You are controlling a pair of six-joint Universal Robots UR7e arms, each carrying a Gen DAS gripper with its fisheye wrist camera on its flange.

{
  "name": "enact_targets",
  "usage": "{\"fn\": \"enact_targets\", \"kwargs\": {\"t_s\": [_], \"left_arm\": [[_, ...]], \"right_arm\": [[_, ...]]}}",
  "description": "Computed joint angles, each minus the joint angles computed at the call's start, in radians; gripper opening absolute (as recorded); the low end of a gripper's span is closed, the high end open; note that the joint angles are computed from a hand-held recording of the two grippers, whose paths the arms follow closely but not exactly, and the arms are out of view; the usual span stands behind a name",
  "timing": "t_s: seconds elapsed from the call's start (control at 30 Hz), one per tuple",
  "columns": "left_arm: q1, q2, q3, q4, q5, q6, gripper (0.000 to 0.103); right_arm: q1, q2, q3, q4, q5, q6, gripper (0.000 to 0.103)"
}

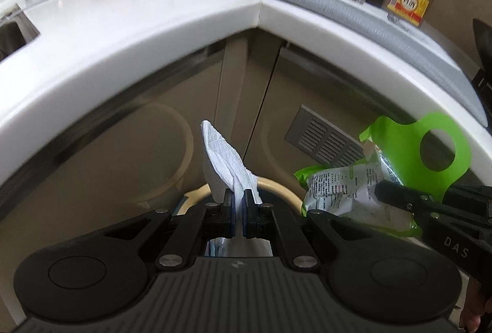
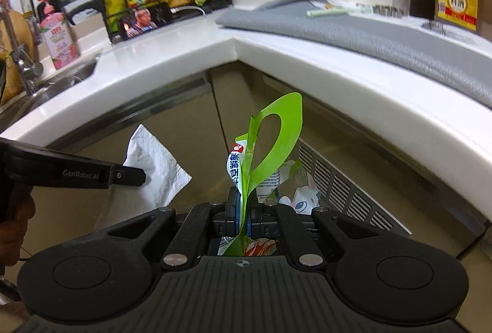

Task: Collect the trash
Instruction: 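Lower the held tissue and green bag with both grippers over the bin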

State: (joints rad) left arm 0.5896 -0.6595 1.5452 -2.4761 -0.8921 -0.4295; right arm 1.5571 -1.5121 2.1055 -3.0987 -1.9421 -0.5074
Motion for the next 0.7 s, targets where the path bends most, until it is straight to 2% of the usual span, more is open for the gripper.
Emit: {"fn": "enact_targets", "kwargs": {"t_s": [0.33, 0.57, 0.7], "left_arm": [[0.050, 0.068, -0.077, 0.088, -0.044, -0.013, 0.004], [0.081, 0.107, -0.115, 0.147, -0.072, -0.024, 0.004], [0.094, 0.118, -0.127, 0.175, -0.081, -0.038, 0.004]], "right_arm": [[-0.027, 0.096, -0.065, 0.038, -0.018, 0.026, 0.005], [-0.048, 0.157, -0.127, 0.115, -0.030, 0.106, 0.005], [-0.059, 0.172, -0.139, 0.097, -0.018, 0.167, 0.005]]}}
